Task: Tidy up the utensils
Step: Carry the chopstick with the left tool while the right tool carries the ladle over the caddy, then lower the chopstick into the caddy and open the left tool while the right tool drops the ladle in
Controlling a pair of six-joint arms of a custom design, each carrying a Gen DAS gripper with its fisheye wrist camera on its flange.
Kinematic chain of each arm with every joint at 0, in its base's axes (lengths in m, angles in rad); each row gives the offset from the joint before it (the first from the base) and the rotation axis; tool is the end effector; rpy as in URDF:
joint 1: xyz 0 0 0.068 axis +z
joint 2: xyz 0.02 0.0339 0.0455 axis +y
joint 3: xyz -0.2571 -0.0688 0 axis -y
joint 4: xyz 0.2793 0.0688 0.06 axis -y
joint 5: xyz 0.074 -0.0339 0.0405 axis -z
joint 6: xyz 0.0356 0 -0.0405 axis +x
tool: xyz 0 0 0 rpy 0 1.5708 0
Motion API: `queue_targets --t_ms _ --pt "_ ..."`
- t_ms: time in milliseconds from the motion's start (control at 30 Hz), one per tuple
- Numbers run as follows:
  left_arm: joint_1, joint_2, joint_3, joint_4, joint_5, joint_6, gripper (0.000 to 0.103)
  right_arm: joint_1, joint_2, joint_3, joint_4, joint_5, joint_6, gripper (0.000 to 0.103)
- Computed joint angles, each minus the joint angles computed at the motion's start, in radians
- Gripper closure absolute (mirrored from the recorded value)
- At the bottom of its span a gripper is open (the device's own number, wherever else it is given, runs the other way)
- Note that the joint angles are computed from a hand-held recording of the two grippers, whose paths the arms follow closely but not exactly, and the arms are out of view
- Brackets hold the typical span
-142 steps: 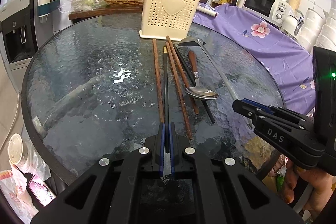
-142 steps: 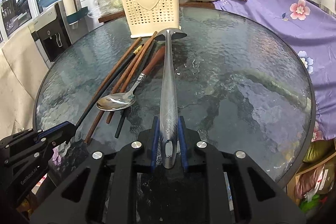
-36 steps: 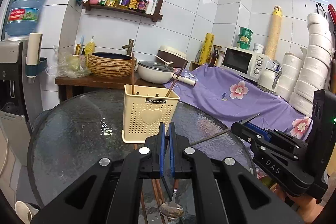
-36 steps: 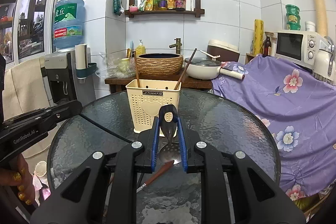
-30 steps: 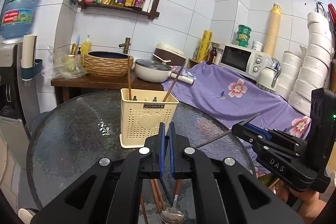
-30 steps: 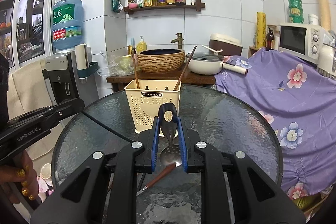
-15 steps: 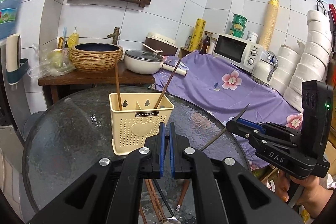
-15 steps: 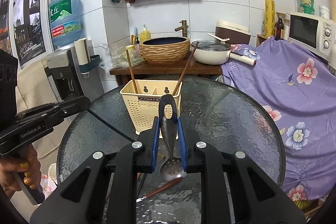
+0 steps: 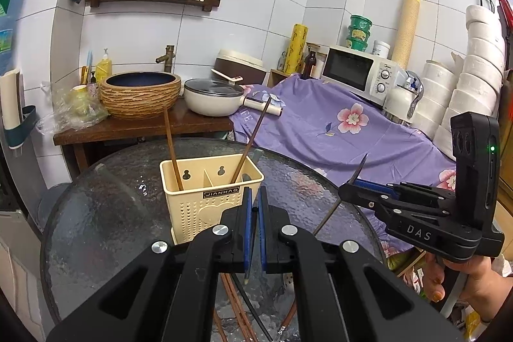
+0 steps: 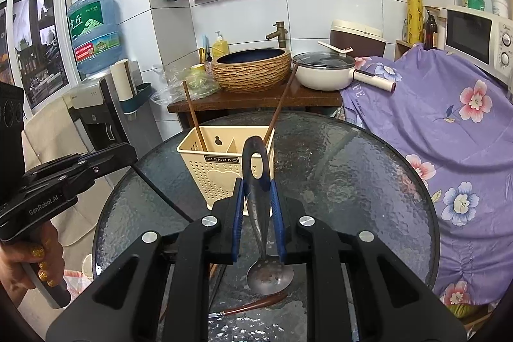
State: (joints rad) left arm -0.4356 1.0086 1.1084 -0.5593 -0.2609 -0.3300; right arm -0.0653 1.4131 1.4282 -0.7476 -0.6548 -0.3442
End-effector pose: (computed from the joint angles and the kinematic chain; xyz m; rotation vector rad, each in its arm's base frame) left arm 0.2324 -0.0980 0.3705 -0.0575 2.0198 -0.2220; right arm 0.3347 -0.0002 0.3633 -0.6213 2.0850 0.5204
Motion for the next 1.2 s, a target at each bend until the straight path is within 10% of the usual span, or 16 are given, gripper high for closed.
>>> queue_targets --t_ms 600,1200 --pt "0.026 0.098 0.168 -0.031 0.018 0.071 0.099 0.043 0.103 0.252 -0.122 -0.038 0.038 0.086" --pt "0.181 0.387 0.716 -0.201 0.044 0.165 0.099 0.162 0.607 1.206 -0.433 0.021 0.185 0.102"
